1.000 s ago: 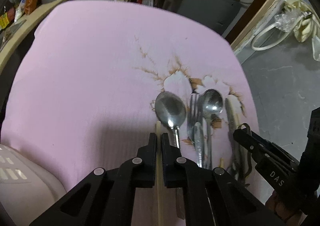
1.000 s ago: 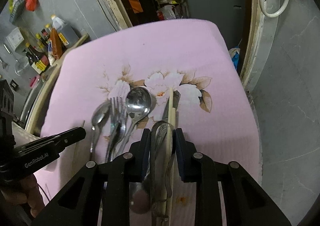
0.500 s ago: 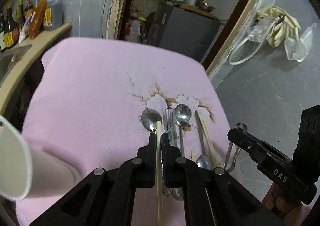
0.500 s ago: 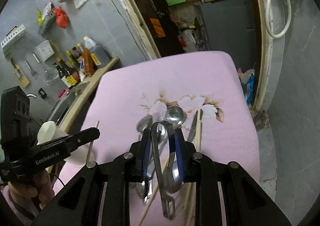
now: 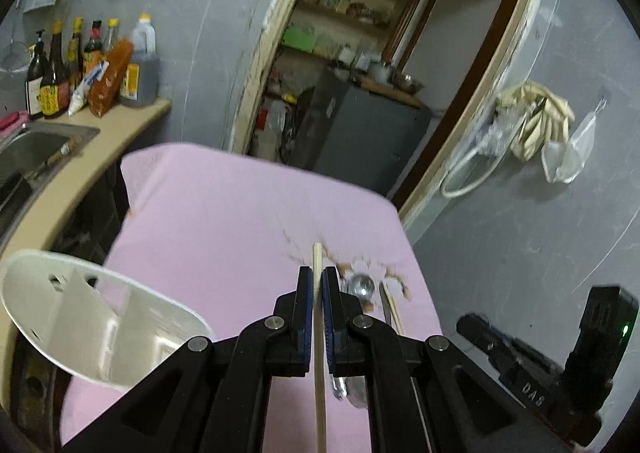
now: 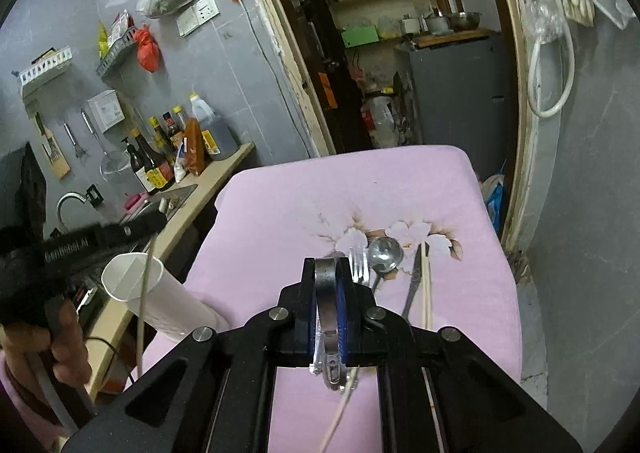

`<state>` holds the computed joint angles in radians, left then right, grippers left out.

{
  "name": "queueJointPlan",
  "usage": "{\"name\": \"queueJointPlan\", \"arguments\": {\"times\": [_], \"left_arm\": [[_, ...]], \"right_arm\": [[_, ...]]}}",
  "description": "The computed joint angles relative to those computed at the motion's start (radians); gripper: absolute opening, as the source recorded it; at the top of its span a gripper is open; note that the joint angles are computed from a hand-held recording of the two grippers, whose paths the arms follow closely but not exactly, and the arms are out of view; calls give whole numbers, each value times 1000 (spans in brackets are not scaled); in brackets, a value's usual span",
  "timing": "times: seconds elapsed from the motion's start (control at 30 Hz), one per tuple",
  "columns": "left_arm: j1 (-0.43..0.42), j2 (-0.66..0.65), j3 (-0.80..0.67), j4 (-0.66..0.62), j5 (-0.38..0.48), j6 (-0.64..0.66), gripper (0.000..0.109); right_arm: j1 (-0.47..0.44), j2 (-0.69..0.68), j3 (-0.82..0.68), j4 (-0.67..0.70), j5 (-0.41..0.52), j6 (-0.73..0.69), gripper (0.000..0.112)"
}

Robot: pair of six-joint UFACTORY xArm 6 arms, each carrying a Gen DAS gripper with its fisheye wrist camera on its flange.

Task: Organize utensils
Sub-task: 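Carry both items to the white holder and open the right gripper inside it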

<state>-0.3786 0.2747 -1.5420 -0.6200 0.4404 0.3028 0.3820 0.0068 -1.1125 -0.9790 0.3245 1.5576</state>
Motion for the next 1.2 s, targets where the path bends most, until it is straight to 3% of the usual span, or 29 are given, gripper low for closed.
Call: {"name": "queueJointPlan", "arguments": {"times": [0.2,0.37,0.73,1.03,1.2], "left_arm": [[56,-1,-34,-101,46,136,5],[114,-2,-67,-207,67,218,5],[235,110,-237,-239,-48,254,5],[291,257,-402,-244,-92,249,5],[288,302,-425,-313,-132,328,5]], "right_arm": [[65,-5,-39,-8,104,50,7],[126,36,-164,-37,190,47,7],[212,238,-552,-137,235,37,7],[276,473,-835,-28,345,-126,7],[290,542,-892,17,392,-159,7]]}}
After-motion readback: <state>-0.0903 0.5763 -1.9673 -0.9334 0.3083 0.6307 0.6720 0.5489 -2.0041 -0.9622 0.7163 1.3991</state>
